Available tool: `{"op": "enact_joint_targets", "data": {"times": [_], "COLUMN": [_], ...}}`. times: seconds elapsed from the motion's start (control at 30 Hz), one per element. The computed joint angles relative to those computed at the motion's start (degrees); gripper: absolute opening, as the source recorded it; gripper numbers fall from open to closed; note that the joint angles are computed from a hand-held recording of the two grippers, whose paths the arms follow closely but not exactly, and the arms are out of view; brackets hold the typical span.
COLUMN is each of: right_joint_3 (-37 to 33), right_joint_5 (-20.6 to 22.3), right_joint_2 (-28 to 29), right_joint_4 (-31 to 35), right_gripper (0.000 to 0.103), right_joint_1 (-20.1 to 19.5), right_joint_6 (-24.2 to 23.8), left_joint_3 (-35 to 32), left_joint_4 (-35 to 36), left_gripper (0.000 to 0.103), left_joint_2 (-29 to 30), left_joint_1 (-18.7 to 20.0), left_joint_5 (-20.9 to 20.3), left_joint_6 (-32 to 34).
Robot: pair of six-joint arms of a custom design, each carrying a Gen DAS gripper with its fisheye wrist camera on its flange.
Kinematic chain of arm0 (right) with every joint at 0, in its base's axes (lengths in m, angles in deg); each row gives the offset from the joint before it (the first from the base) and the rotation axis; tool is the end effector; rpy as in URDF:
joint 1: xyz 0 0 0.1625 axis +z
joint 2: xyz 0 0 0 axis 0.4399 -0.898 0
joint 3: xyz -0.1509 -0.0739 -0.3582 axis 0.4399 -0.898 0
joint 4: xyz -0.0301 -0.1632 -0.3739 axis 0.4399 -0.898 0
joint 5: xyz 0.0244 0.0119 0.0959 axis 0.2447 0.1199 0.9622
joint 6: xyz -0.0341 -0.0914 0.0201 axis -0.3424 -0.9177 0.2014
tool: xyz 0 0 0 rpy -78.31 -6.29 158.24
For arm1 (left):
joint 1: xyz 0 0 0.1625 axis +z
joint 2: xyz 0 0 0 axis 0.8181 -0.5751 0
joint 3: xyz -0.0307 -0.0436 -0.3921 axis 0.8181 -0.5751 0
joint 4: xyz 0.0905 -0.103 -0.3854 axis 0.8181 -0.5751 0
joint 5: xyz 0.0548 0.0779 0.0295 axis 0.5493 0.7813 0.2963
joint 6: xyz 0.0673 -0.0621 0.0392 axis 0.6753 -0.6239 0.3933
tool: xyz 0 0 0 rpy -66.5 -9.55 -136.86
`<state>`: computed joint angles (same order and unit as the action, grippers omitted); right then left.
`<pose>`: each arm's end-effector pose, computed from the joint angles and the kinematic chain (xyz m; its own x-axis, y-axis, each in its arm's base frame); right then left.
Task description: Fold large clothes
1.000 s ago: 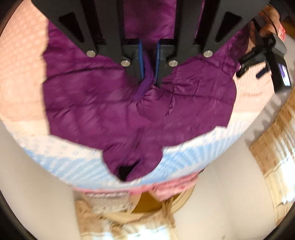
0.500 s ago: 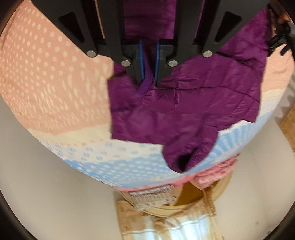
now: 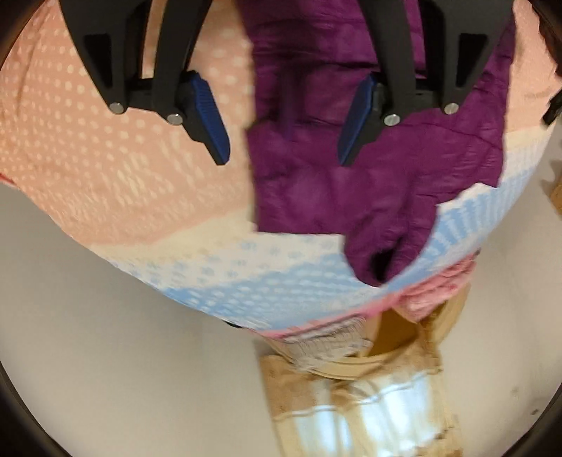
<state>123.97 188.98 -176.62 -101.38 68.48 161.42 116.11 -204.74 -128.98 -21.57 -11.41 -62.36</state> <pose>0.0757 -0.2490 0.2726 -0.6599 0.6510 0.3750 -0.1816 0.3461 -0.9204 -0.3021 -0.4549 0.0623 -0.5780 0.3185 -0.7513 0.7678 0.5239 -0.3686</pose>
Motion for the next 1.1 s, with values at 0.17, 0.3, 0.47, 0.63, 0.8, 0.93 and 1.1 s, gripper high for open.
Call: {"op": "enact_joint_targets", "data": {"times": [0.17,0.3,0.47,0.63,0.8,0.93,1.1], "right_joint_3": [-4.9,-4.1,-1.7,-2.6,-2.7,-1.9,-3.8], "right_joint_5": [-5.1,-9.1,-11.0,-10.9,-10.6,-9.2,-6.7], "right_joint_2": [10.1,12.6,12.8,14.6,14.6,11.1,6.7], "right_joint_4": [3.2,2.3,-0.4,-0.8,-0.4,0.9,-0.6], "right_gripper": [0.034,0.03,0.029,0.029,0.029,0.033,0.034], "right_joint_1": [-4.5,-11.4,-13.9,-14.5,-14.4,-11.4,-5.8], "right_joint_6": [2.0,1.0,-1.3,-1.4,-1.4,-1.0,-1.6], "left_joint_3": [-6.5,-10.5,-11.5,-12.1,-10.3,-6.9,-15.1], "left_joint_4": [-1.8,3.5,5.8,6.2,6.5,3.5,9.7], "left_gripper": [0.099,0.099,0.099,0.099,0.099,0.099,0.099], "left_joint_2": [10.5,16.5,17.5,18.1,16.0,9.5,9.2], "left_joint_1": [-0.4,1.1,2.5,2.9,2.3,1.3,4.0], "left_joint_5": [0.2,0.8,-1.4,-1.9,-2.1,-6.2,-8.5], "left_joint_6": [1.3,-0.5,-1.7,-1.1,-2.6,-0.6,-3.2]}}
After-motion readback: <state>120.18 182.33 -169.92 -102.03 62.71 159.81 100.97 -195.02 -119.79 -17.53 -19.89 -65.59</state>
